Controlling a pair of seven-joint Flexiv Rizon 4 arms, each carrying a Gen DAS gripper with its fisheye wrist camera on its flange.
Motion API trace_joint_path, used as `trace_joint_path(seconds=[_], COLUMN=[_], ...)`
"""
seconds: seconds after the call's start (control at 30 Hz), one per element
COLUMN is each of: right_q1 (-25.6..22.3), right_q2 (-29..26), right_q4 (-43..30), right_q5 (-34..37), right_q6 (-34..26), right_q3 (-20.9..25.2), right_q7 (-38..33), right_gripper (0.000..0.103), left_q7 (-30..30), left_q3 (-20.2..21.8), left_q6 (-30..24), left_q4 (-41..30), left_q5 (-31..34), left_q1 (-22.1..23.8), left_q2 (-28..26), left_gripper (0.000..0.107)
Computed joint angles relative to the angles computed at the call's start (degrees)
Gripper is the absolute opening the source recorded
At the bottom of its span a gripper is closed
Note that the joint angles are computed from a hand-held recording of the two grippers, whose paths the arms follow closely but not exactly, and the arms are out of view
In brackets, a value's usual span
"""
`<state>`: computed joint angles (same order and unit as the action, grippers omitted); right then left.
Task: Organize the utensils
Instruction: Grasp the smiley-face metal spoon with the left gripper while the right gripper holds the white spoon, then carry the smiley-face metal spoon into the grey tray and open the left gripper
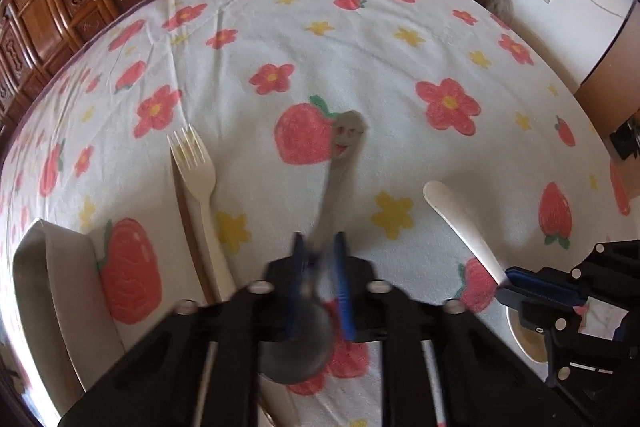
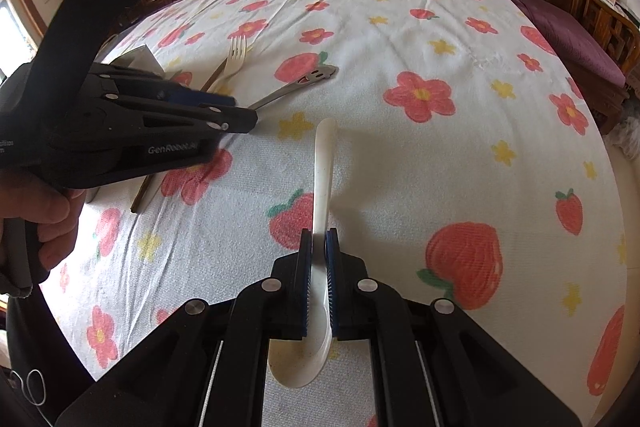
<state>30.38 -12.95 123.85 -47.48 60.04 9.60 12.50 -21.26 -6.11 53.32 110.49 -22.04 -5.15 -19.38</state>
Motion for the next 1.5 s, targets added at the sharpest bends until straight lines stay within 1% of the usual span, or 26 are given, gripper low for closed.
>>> trace_joint_path(seconds=[0.1, 0.2, 0.37, 0.53, 0.67, 0.83, 1.03, 1.27, 1.5], right_q1=[0.0, 0.0, 0.4, 0.6, 0.7, 0.7, 0.9, 1.2, 1.6], right_q2=[0.0, 0.0, -0.1, 0.9, 1.8, 2.4, 2.7, 2.6, 1.8], right_q4=[0.1, 0.0, -0.7, -0.6, -1.1, -2.0, -3.5, -5.1, -6.5], right_q5=[-0.2, 0.1, 0.7, -0.9, -3.6, -6.8, -9.1, -11.0, -11.9], right_q6=[0.2, -0.1, -1.8, -3.4, -4.6, -6.2, -7.9, -9.2, -8.4], right_q3=[-0.1, 0.0, 0.3, 0.2, 0.4, 0.7, 1.2, 1.5, 1.5], right_q7=[0.4, 0.3, -0.4, 1.4, 3.0, 4.9, 5.7, 6.1, 5.8], right_gripper=[0.009, 0.009, 0.008, 0.008, 0.008, 0.008, 0.008, 0.008, 0.008], left_q7=[-1.3, -1.4, 1.6, 6.3, 8.0, 12.4, 16.0, 18.1, 19.1], left_q3=[0.8, 0.9, 0.2, -0.1, 0.6, 1.8, 3.6, 5.1, 6.0], left_q6=[0.0, 0.5, 2.0, 2.1, 0.1, -1.6, -3.8, -5.9, -6.7], left_q4=[0.1, 0.8, 3.1, 5.1, 5.2, 6.6, 7.1, 6.1, 4.1], left_q5=[1.8, 1.9, -1.8, -6.6, -8.8, -12.6, -15.9, -17.9, -19.3], left_q1=[-0.5, -0.2, 1.1, 1.9, 2.0, 2.3, 2.9, 4.2, 6.2], left_q2=[0.4, 0.9, 2.7, 5.4, 6.8, 9.7, 11.8, 12.6, 11.8], left_gripper=[0.006, 0.005, 0.005, 0.005, 0.005, 0.005, 0.005, 0.005, 0.005])
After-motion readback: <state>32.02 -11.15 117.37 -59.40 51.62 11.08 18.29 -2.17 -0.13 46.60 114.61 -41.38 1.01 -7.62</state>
